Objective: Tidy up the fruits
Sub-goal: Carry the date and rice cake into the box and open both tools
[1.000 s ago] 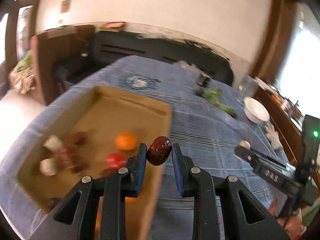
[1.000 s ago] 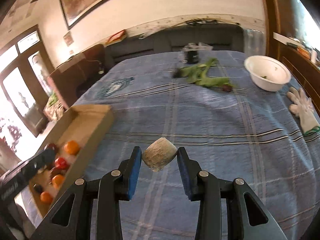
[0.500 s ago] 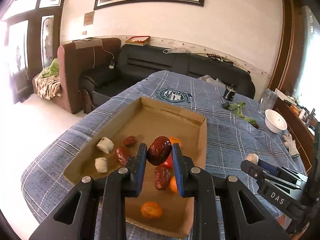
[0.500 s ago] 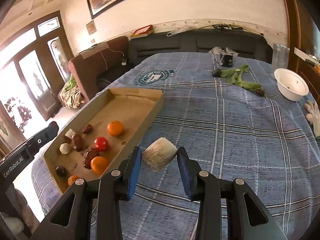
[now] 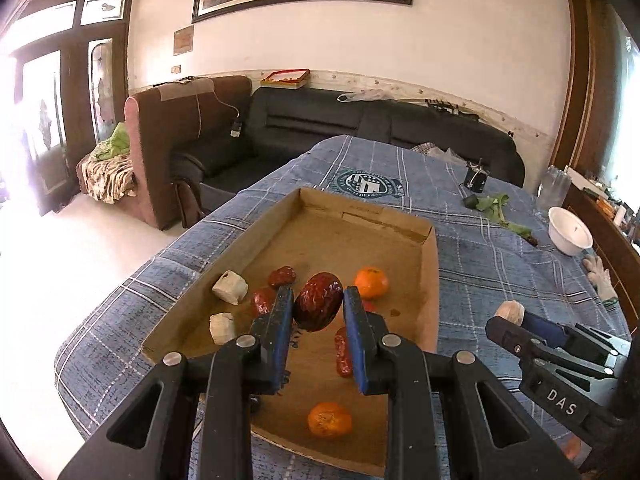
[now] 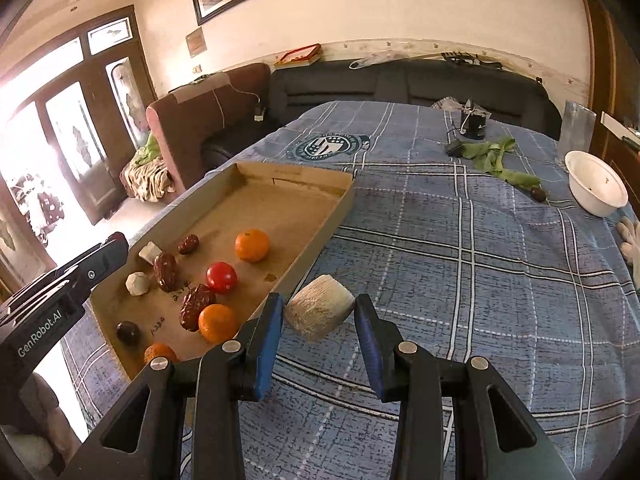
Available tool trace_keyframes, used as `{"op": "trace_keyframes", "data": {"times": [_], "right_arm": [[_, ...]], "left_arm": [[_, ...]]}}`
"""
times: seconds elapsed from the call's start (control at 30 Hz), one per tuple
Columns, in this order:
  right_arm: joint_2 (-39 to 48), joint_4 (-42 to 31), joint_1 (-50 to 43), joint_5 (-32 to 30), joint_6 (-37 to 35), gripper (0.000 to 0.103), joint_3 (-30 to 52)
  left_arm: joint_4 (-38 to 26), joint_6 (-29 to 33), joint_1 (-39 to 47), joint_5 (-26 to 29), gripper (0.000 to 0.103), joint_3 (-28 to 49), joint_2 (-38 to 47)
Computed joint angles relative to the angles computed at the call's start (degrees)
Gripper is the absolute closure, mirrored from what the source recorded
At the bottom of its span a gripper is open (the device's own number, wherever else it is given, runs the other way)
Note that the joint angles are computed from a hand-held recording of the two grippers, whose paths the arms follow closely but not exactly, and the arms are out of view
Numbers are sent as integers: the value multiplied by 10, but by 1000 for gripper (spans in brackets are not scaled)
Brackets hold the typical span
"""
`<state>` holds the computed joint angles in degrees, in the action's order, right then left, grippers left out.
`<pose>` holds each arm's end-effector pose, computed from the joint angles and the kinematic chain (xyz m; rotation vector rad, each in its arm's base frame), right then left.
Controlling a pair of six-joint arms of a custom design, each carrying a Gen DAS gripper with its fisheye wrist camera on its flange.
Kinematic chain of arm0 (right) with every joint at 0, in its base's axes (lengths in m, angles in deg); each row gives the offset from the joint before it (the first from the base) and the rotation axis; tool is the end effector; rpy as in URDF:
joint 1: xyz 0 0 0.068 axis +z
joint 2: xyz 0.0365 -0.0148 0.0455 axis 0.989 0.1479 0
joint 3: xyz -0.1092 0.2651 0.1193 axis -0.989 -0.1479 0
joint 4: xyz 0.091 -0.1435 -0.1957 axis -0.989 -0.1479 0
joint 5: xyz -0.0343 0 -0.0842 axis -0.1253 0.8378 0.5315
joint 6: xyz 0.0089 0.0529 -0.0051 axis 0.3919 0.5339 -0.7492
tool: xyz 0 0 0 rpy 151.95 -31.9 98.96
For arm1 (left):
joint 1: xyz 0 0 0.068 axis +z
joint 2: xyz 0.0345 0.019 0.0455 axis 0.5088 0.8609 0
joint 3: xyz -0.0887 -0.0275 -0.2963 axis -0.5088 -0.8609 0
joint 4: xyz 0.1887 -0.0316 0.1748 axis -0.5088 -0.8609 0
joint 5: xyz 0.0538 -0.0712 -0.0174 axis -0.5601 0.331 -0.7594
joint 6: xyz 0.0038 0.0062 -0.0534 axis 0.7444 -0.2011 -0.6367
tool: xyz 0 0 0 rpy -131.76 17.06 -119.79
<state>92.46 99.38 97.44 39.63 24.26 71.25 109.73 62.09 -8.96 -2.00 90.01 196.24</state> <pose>0.2939 0.0764 0.0723 0.2610 2.3052 0.1095 0.2887 -0.2273 0.0948 0.3280 2.1848 -0.2697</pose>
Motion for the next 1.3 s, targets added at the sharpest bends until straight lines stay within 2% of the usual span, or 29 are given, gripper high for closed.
{"op": "trace_keyframes", "data": {"times": [0.17,0.33,0.67,1.0,1.07,1.2,1.3], "right_arm": [[11,-18,1,-2,-8,62,23],[29,-47,-2,-11,-22,62,62],[97,-154,-18,-47,-49,62,209],[145,-212,-1,-39,-75,61,292],[156,-214,-1,-43,-71,61,302],[169,-216,3,-38,-72,60,316],[170,-214,5,-38,-75,60,317]], "left_arm": [[-12,4,9,0,78,18,20],[-35,1,41,28,78,44,39],[-98,7,88,53,78,117,81],[-131,1,99,67,78,169,120],[-130,3,99,66,75,169,121],[-111,3,96,56,56,153,112],[-99,1,91,46,46,139,100]]}}
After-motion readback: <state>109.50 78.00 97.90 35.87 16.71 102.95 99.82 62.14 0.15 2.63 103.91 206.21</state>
